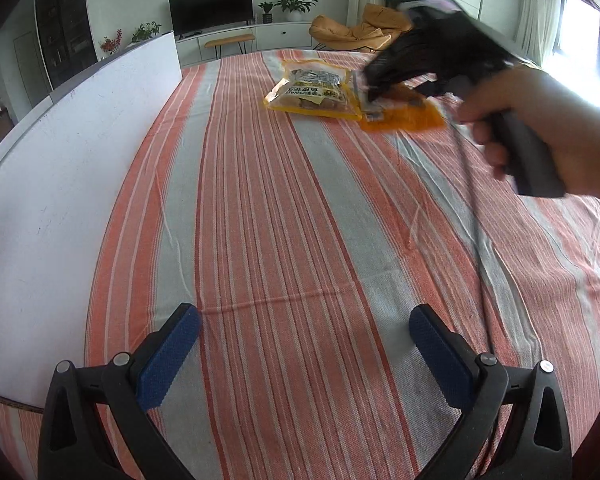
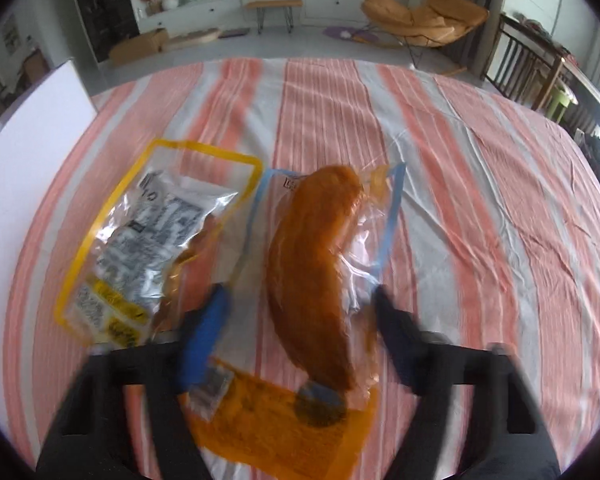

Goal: Organize snacks
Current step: 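Grasp the orange sausage packet with the right tool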

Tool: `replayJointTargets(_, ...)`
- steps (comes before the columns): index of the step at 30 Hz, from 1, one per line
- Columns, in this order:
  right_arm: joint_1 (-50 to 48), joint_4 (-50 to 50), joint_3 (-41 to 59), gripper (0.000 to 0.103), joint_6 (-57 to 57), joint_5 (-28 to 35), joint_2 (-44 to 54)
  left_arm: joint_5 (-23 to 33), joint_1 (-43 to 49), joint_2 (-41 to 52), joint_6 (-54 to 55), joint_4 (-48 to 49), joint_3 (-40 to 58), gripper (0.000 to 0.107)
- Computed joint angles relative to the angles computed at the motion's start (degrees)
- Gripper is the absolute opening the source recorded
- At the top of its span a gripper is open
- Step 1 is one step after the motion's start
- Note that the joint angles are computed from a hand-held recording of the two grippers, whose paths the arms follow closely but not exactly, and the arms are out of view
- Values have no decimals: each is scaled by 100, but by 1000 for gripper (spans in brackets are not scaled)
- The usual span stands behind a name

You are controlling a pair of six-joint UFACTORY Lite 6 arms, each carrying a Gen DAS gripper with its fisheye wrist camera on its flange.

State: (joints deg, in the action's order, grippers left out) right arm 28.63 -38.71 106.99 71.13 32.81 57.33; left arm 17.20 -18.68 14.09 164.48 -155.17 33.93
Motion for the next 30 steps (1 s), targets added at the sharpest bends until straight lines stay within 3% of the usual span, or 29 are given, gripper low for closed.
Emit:
replayJointTargets(1, -12, -55, -489, 43, 110, -190, -322, -2, -3, 2, 2, -5, 4, 103)
replayJointTargets(2, -31, -126, -1016, 41, 219, -443, -656, -3, -5, 8, 2, -7, 10, 103)
replayJointTargets(8, 219, -2688, -4570, 42, 2944, -1181, -2880, -15, -9, 20, -4, -2, 33, 103)
replayJointTargets(14, 862, -5089, -7545, 44, 6465, -673, -4944, -12, -5, 24, -12, 7, 34, 103)
replayJointTargets(19, 1257, -5899, -8267, 48, 7837, -163, -5311, -11, 1, 22, -21, 26, 33, 103)
replayJointTargets(22, 1221, -5633, -8030, 56, 7483, -98, -5077, -13, -11, 8, 12, -26, 18, 103)
replayJointTargets(30, 1007, -5926, -8346, 57, 7654, -184, -5365, -4, -5, -7, 21, -32, -4, 103)
